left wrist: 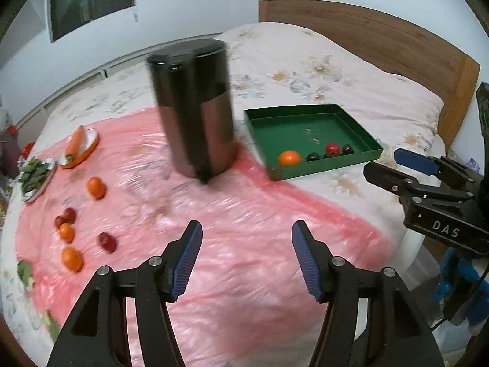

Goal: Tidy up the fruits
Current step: 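Open both tools to release the plums into the green tray, then move both open tools back toward the remaining fruit on the sheet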

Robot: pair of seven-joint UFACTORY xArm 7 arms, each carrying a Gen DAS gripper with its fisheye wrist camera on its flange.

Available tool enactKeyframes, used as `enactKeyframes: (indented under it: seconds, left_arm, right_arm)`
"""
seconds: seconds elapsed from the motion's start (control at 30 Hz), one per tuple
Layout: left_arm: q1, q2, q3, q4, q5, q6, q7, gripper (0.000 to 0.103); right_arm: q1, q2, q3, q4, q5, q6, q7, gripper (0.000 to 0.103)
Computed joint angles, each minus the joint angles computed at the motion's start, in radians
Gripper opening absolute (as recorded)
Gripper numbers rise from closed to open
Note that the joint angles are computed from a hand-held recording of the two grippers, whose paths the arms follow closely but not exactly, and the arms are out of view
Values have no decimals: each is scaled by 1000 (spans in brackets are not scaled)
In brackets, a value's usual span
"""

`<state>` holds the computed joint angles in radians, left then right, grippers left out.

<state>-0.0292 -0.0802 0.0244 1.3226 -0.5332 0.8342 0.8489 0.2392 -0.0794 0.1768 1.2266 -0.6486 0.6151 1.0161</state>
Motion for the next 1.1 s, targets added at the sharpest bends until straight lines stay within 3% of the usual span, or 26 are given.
enactKeyframes:
  seconds: [0.23,0.57,1.1]
  left_arm:
    - [41,-42,52,-46,-32,-8,73,57]
    - [124,6,101,-13,-103,27,142,59]
    - [312,231,70,148,-97,17,105,59]
  right_arm:
    - [76,78,35,114,-42,44,12,103]
    - [231,251,-7,327,-77,80,-1,103]
    - [383,545,-117,668,95,86,-201,103]
